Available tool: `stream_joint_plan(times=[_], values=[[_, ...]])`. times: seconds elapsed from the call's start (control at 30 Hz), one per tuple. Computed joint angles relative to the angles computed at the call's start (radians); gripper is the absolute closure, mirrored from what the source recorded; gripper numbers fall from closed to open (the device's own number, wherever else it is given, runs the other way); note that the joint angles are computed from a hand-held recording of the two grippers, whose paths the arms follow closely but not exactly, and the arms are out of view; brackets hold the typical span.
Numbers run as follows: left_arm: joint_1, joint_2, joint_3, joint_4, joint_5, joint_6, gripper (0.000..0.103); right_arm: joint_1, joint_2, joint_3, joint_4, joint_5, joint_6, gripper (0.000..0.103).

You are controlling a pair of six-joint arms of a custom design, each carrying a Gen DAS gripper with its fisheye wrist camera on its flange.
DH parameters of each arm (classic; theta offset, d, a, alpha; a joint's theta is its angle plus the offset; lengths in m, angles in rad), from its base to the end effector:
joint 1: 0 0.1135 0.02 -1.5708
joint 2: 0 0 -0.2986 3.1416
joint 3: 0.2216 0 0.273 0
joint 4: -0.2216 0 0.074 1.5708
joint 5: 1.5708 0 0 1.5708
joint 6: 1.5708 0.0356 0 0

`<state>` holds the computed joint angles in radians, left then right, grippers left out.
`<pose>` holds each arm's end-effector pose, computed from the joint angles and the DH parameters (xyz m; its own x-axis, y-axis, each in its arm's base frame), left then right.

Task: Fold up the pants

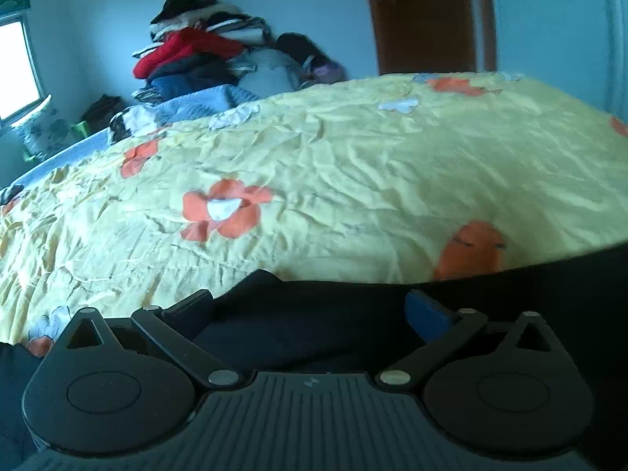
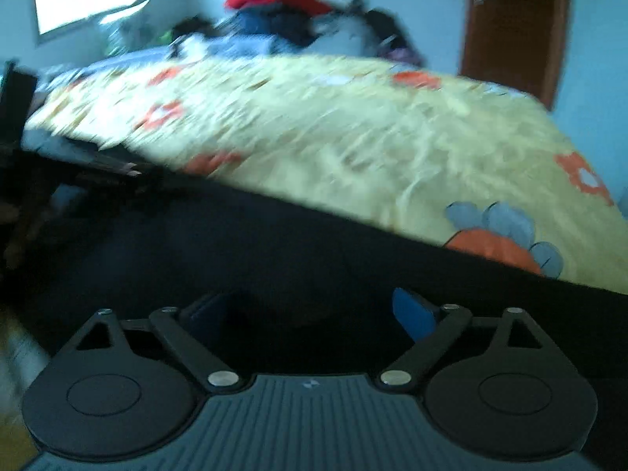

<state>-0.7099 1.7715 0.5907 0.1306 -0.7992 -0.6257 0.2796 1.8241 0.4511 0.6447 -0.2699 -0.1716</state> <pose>0.2331 -0.1667 0.0969 -0.6411 0.0125 -0.7674 -0.2361 0.9481 0.2127 0.2731 0.0883 0.0811 -0.5523 -0.3298 -0.7657 -0.5598 0.8273 0.0474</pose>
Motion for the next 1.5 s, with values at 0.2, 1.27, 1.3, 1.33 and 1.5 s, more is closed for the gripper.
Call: stream_joint_plan(times=[0.2, 1.27, 1.3, 1.33, 1.5], values=[[-0.125, -0.150, -0.058, -0.162, -0.131, -0.121, 0.001, -0.168, -0.054, -0.135, 0.231, -0.122, 0.266, 0.010], [-0.431, -0.490, -0.121, -0.823, -0.216, -0.729, 0.000, -0.759, 0.269, -0.047, 0.502, -0.615, 0.759, 0.094], [-0.433, -0.498, -0.120, -0.859, -0.224, -0.765, 0.000, -0.737, 0.243, -0.060, 0.524, -0.633, 0.772, 0.094], [-0.435, -0.509, -0.120, -0.886, -0.230, -0.792, 0.000, -0.706, 0.209, -0.079, 0.550, -0.659, 0.787, 0.094], [-0.424, -0.566, -0.138, -0.991, -0.233, -0.906, 0.000, -0.440, 0.076, -0.119, 0.608, -0.693, 0.835, 0.094]])
